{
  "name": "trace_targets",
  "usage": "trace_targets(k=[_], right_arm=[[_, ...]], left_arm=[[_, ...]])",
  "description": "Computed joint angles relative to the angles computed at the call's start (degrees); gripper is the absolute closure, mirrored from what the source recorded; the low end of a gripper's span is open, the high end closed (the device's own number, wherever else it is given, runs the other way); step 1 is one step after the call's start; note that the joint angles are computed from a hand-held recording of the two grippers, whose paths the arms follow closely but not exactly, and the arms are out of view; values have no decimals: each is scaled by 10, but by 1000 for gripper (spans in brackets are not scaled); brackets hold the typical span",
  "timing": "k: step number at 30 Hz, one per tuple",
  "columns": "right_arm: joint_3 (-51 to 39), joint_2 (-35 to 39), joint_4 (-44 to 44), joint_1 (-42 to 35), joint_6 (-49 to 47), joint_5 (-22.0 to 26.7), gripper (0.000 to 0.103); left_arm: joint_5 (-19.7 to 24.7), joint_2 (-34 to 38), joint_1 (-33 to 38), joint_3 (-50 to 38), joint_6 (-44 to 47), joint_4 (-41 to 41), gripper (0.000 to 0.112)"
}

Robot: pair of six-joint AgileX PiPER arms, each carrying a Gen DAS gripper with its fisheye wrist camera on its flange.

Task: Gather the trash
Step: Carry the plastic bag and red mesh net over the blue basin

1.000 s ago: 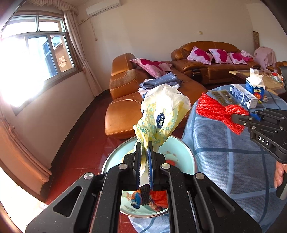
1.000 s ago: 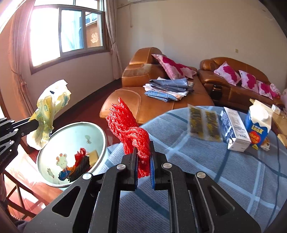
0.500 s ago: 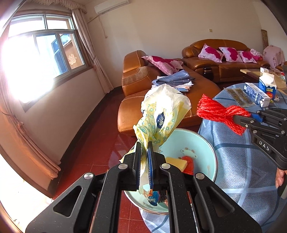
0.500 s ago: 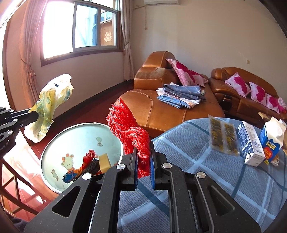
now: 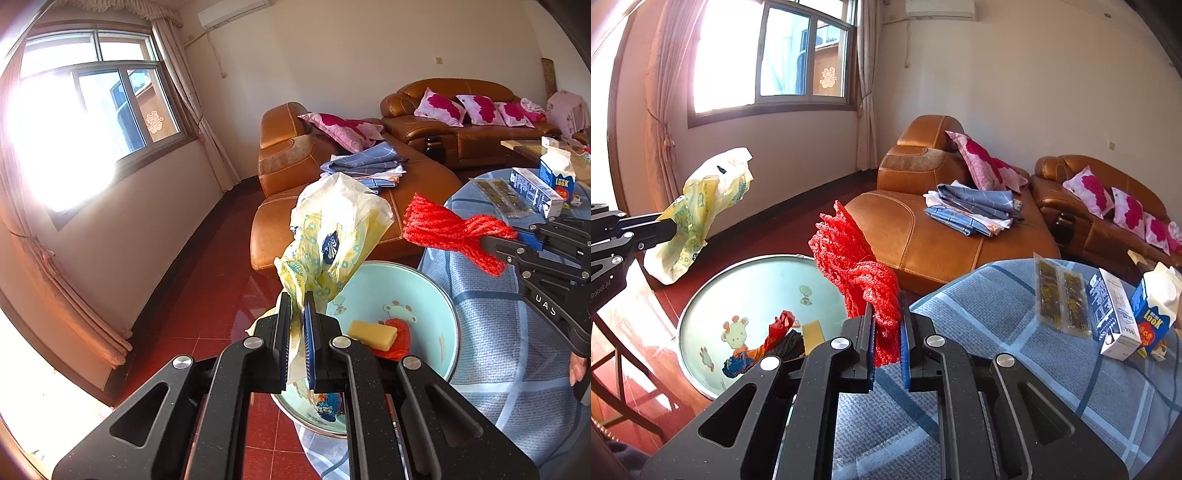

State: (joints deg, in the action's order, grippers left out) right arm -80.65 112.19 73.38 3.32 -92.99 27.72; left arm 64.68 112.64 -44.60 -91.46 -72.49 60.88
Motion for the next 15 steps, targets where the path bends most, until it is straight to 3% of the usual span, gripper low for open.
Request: trace_targets(k=[15], right_arm=[[6, -10, 15, -1, -19, 7, 92]], left_arm=[[9, -11, -12, 18, -15, 11, 106]])
